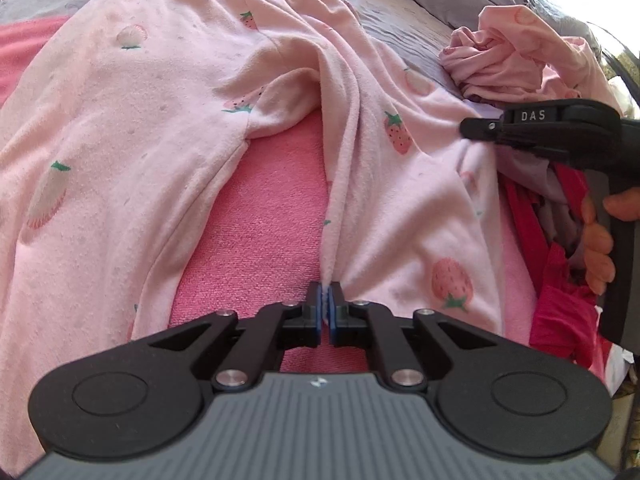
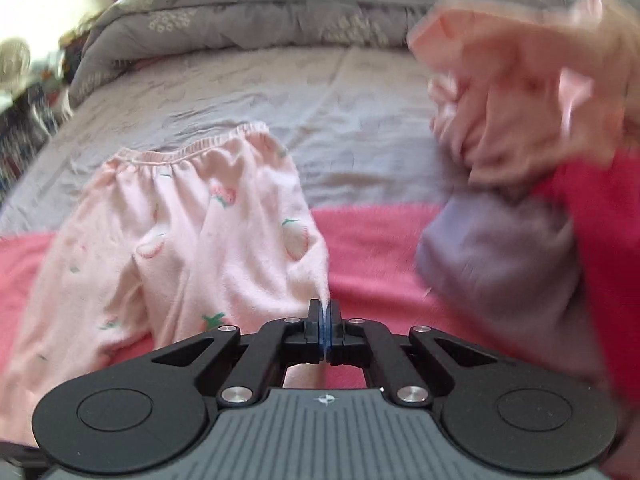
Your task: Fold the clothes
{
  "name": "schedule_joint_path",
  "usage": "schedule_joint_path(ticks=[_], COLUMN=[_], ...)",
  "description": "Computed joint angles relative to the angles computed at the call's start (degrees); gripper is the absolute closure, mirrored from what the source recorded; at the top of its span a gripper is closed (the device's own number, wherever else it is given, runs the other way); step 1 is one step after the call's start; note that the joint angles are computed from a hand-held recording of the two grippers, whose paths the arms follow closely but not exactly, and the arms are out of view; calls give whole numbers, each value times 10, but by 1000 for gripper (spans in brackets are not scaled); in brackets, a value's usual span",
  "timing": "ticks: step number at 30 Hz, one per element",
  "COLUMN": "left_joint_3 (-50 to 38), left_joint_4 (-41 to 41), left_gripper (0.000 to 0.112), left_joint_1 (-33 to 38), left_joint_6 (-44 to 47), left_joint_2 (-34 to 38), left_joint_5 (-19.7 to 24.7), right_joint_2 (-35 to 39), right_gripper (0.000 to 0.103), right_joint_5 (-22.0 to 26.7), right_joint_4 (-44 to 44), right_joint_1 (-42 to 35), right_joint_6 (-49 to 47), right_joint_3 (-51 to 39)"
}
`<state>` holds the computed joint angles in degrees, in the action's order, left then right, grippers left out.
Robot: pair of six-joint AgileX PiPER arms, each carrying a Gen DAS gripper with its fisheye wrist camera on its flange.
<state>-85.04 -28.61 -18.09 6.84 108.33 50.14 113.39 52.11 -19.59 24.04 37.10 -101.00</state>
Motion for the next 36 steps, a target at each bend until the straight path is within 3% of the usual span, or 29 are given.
schedule_joint_path(ticks=[4, 6, 8, 12, 15, 16, 20, 23, 25, 27, 32, 36], left_joint_3=[-1, 6, 26, 35, 49, 49, 45, 54, 68, 79, 103, 105], left_joint_4=[25, 48, 95, 304, 298, 305, 360, 309, 227, 172, 82, 76], left_gripper=[106, 106, 107, 104, 104, 105, 106, 107, 107, 106, 106, 106], left_joint_1=[-5, -4, -2, -3, 31, 27, -4, 1, 10, 4, -35, -72], left_joint_6=[-9, -23, -58, -153, -151, -137, -154, -145, -92, -46, 34, 45], left_joint_2=[-9, -20, -43, -60, -67, -69, -77, -101, -119, -134, -153, -153], left_joint_5=[11, 12, -9, -32, -41, -40, -22, -27, -34, -26, 23, 47], right_joint_2=[44, 57, 57, 68, 73, 70, 29, -51, -122, -196, -372, -436], right_gripper=[101, 101, 100, 99, 99, 94, 91, 81, 65, 62, 59, 48], right_joint_5=[91, 92, 76, 70, 71, 57, 11, -13, -19, -8, 102, 147], right_joint_4=[-225, -265, -221, -205, -225, -226, -126, -68, -34, 13, 109, 190], right_joint_1=[63, 62, 40, 32, 32, 23, -28, -46, -47, -44, 16, 75], right_joint_6=[7, 22, 20, 27, 37, 51, 41, 29, 11, -18, -41, -40], right_joint_3=[-8, 20, 33, 41, 35, 41, 59, 114, 171, 227, 346, 385])
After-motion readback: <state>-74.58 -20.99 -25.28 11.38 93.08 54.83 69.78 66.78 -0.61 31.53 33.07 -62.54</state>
